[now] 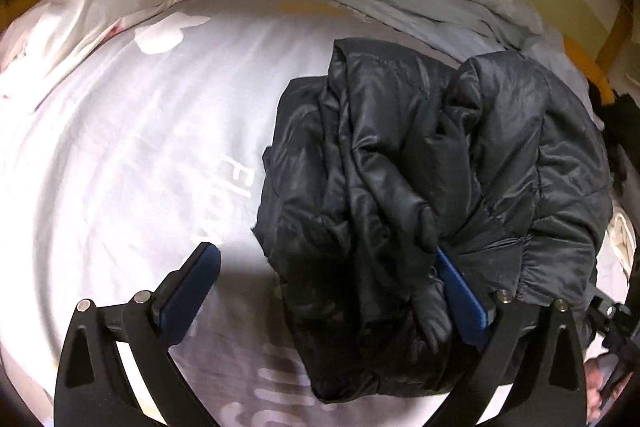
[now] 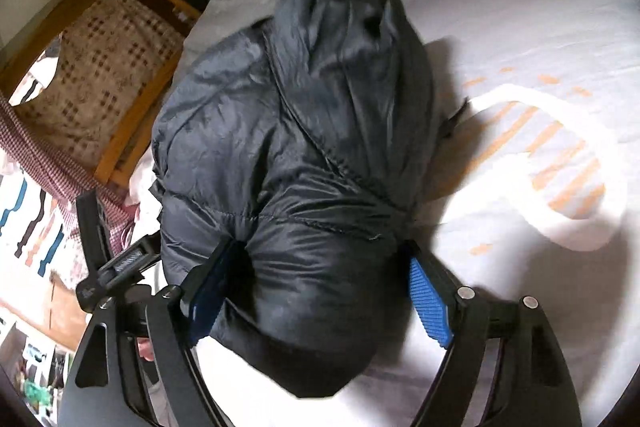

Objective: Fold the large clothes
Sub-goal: 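Carry the folded jacket with both grippers onto the clothes stack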

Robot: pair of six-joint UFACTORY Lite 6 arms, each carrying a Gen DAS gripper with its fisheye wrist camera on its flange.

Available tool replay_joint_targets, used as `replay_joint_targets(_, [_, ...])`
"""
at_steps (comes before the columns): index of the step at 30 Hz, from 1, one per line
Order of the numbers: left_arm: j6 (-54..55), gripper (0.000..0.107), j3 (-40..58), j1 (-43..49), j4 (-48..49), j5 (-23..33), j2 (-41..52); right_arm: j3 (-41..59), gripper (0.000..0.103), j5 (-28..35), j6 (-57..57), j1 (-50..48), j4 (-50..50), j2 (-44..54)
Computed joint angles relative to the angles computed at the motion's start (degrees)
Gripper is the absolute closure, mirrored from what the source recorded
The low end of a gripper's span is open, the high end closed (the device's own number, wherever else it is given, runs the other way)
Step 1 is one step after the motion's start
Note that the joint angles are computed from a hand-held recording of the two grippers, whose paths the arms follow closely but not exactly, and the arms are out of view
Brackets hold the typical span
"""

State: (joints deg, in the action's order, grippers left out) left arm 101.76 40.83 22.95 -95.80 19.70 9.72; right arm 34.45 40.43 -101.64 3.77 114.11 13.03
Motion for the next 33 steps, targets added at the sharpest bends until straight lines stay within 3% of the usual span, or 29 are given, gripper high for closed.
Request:
replay_joint_targets(3, [2.4,0.005,-0.4,0.9,-2.5,3.5,0.9,1.5,0.024,-2.8,-4.1,3.7,7.4,1.6])
replay_joint_targets(6, [-5.2,0.058,0.7,7.4,7.6,17.6,2.6,-0.5,0.048,-12.3,-14.4,11.0,24.6,-4.3])
replay_joint_targets(7, [-4.7,0.065,-0.3,8.0,8.0,18.7,0.8,-1.3,0.052,-15.3,-19.3,13.2,29.9,-6.9])
replay_joint_targets(9, [0.9,0.071,-3.4,5.8,4.3,15.4,-4.2,-2.1,0.059,-17.7,-23.5,15.1,33.2,-10.6])
replay_joint_targets(11, [-0.7,0.073,-3.7,6.7,6.2,18.0,-5.6,-2.9,0.061,-19.6,-19.3,14.1,27.0,-14.6])
replay_joint_targets(14, [-4.7,0.075,-3.0,8.2,10.7,23.9,-7.5,-3.4,0.061,-23.3,-5.4,11.0,9.0,-22.2])
replay_joint_targets(19, [-7.2,0.075,-7.8,2.2,9.6,21.9,-22.7,-4.8,0.061,-24.0,19.3,4.9,-21.0,-36.2])
replay_joint_targets(23, [-16.8,0.075,-4.7,-7.8,10.2,16.7,-27.6,-1.8,0.061,-16.2,36.0,-6.1,-43.7,-45.3])
replay_joint_targets(26, [-25.4,0.075,1.4,-19.4,11.6,9.0,-26.9,5.3,0.060,-6.7,38.0,-18.1,-50.5,-44.7])
replay_joint_targets(30, [-25.8,0.075,9.9,-35.7,6.5,-1.6,-22.5,15.9,0.060,8.0,29.8,-38.3,-48.6,-39.3])
replay_joint_targets(33, [-21.1,0.074,19.1,-45.8,-4.7,-5.7,-14.4,23.0,0.059,18.0,22.2,-54.0,-43.5,-32.4])
